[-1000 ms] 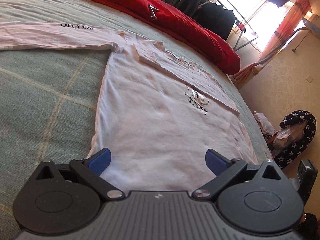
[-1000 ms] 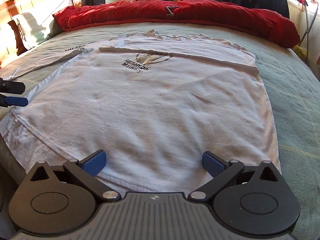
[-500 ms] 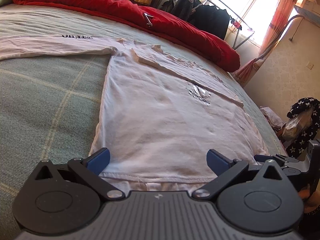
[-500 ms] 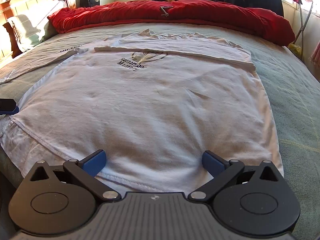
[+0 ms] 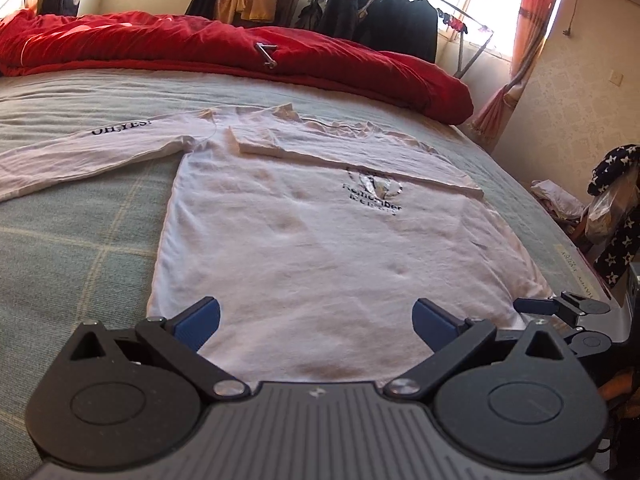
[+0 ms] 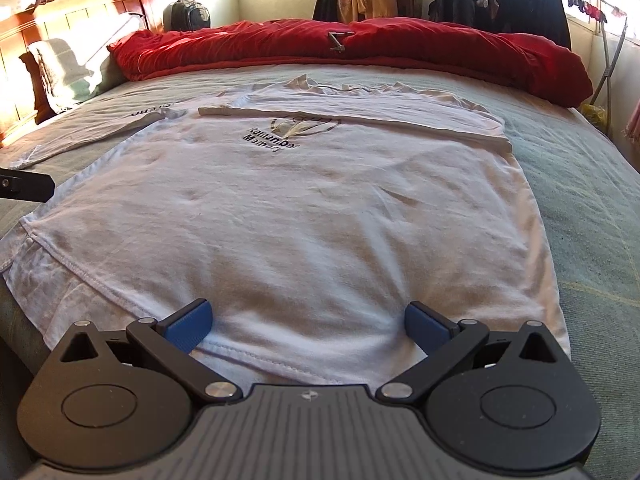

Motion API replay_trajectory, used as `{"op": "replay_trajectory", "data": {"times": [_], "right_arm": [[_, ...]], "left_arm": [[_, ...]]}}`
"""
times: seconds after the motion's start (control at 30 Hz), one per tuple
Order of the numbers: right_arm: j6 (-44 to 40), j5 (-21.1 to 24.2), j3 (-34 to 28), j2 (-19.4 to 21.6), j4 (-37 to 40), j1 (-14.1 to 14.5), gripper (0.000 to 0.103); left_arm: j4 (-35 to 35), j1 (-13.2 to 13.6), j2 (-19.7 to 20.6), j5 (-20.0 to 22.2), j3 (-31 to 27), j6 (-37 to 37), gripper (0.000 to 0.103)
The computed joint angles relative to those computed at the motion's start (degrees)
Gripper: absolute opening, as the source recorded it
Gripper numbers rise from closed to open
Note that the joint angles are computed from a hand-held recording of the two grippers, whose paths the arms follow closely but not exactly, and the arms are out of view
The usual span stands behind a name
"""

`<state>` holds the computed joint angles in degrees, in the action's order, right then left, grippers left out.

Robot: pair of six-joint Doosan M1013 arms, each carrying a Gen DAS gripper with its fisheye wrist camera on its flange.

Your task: Fold clothes

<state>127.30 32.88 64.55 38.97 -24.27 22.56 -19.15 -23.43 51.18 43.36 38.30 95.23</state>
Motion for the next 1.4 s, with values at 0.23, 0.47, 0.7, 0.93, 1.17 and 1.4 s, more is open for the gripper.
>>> {"op": "replay_trajectory", "data": {"times": [0.23, 0.47, 0.7, 0.93, 1.17, 1.4], "right_arm": [[-0.67, -0.98, 0.62, -0.29, 0.64, -0.17, 0.103], [0.09, -0.54, 0.36, -0.12, -0.43, 0.02, 0.103], [0.91, -0.88, 0.7, -0.28, -1.48, 0.12, 0.103], [-2.31, 0.59, -1.12, -0.61, 5.3, -0.65, 0.103], [-2.94, -1.29, -3.16, -0.05, 7.6, -0.91, 0.103], [-9.78, 3.06, -8.24, 2.94, 14.83, -1.21, 0.103]], "left_arm": [[2.9, -0.89, 0.24, 0.59, 1.1, -0.48, 0.1], [3.1, -0.76, -2.21, -1.79, 4.94, 1.17, 0.099], [-4.4, 1.26, -1.58, -4.73, 2.86, -0.57, 0.093], [-10.06, 5.54, 0.53, -10.49, -0.41, -14.41, 0.085], [1.24, 9.87, 0.51, -19.34, 2.68, -46.2, 0.059], [15.49, 11.92, 1.05, -21.69, 5.63, -73.39, 0.055]]}}
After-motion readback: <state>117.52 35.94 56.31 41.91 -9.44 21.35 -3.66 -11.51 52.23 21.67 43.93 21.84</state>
